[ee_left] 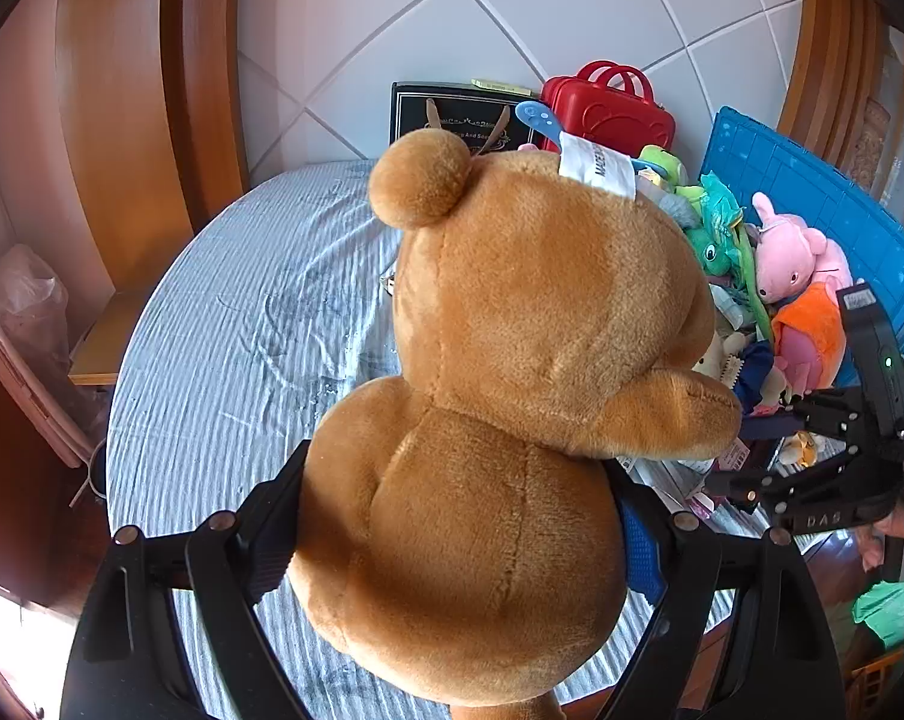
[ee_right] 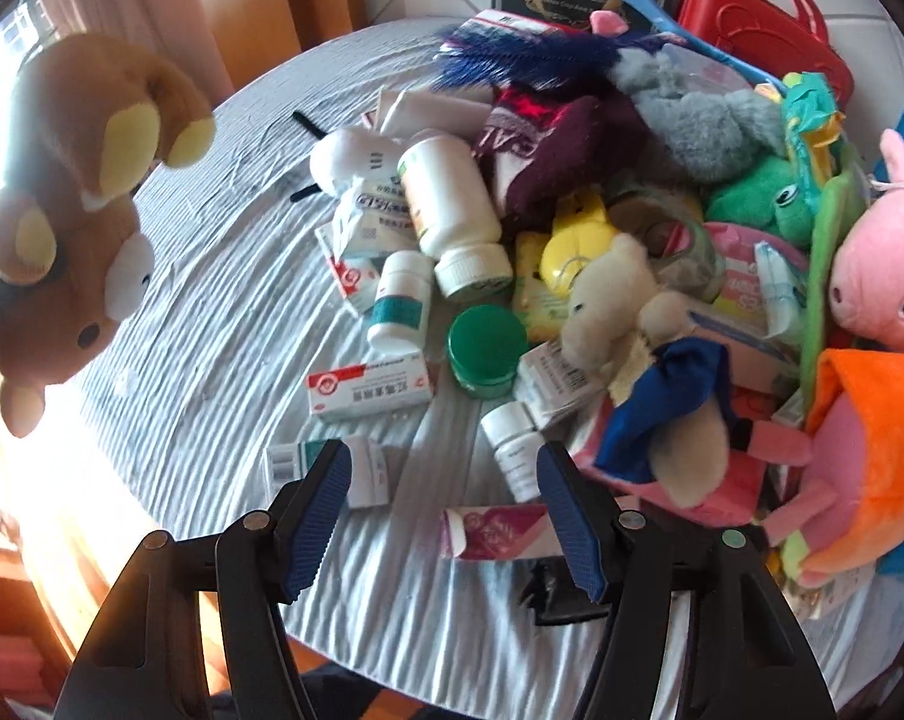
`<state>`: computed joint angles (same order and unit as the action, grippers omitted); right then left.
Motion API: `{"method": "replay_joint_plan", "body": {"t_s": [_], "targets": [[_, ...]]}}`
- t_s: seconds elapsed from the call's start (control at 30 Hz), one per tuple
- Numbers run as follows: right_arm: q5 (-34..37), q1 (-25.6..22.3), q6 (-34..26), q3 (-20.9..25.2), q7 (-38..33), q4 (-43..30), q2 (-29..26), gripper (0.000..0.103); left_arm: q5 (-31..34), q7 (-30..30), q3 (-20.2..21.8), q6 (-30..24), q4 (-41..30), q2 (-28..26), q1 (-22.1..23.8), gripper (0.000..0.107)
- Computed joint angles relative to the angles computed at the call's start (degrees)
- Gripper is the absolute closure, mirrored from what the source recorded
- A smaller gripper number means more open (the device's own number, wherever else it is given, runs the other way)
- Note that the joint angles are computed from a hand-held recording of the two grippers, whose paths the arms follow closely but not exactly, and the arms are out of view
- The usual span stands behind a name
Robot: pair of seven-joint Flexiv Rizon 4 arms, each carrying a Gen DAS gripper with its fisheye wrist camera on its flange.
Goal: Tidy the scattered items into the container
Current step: 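Grasp the white-green medicine box with the right tool while the left tool holds the bear, then carry the teddy bear with the left tool while the right tool carries the box to the crate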
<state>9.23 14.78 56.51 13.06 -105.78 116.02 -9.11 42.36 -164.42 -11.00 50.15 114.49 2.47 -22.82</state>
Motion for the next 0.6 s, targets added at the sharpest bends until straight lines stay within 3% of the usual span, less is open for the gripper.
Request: {"method": "replay_joint_plan", "body": {"t_s": [0.27, 0.6], "targets": [[1.74, 2.38, -2.66, 2.3, -2.48, 0.34, -2.92, 0.038, -0.87, 0.79, -0.08, -1.32, 0.6, 0.56, -0.04, 0.021], [-1.4, 3.7, -2.39, 2.57, 0.5, 0.86, -4.27, 0.044, -0.94, 0.2, -0.76, -2.44, 1.64, 2.05, 0.66, 0.021]]}}
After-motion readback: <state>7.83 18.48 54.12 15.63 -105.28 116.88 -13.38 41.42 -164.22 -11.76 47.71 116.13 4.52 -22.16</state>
